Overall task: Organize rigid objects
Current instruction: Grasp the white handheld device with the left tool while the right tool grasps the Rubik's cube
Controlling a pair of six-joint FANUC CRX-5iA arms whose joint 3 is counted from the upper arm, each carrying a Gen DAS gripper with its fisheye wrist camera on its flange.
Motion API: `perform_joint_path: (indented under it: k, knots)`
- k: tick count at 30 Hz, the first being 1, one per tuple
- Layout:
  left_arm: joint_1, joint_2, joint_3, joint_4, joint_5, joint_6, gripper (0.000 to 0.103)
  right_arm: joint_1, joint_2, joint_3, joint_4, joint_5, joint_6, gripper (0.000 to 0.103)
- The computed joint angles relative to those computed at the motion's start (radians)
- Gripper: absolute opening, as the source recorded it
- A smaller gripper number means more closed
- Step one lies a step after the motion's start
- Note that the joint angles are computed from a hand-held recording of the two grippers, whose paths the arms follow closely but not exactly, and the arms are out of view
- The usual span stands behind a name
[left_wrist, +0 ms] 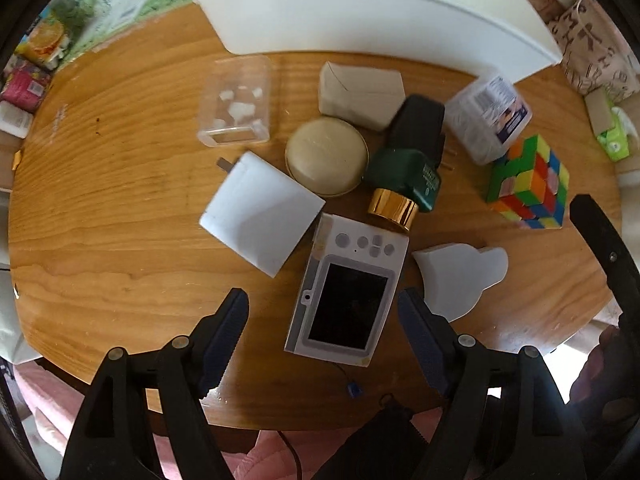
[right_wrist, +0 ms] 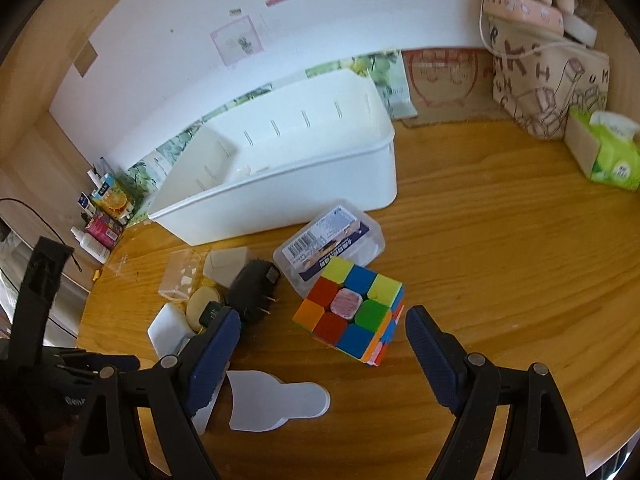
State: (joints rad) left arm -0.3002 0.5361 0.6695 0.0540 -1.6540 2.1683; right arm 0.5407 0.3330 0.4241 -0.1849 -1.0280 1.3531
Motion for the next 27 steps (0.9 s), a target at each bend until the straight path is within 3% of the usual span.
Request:
perform_joint_path:
  k: [15, 27]
  knots:
    - [0.012, 0.176, 0.163, 0.102, -0.138, -0.046, 0.08, -0.019, 0.15, 0.197, -0.045, -0.195, -0.026, 0.085]
    - [0.02, 0.245, 0.238, 0.124, -0.188, -0.035, 0.075, -0.031, 0.254, 0.342, -0.056, -0.342, -0.055, 0.085]
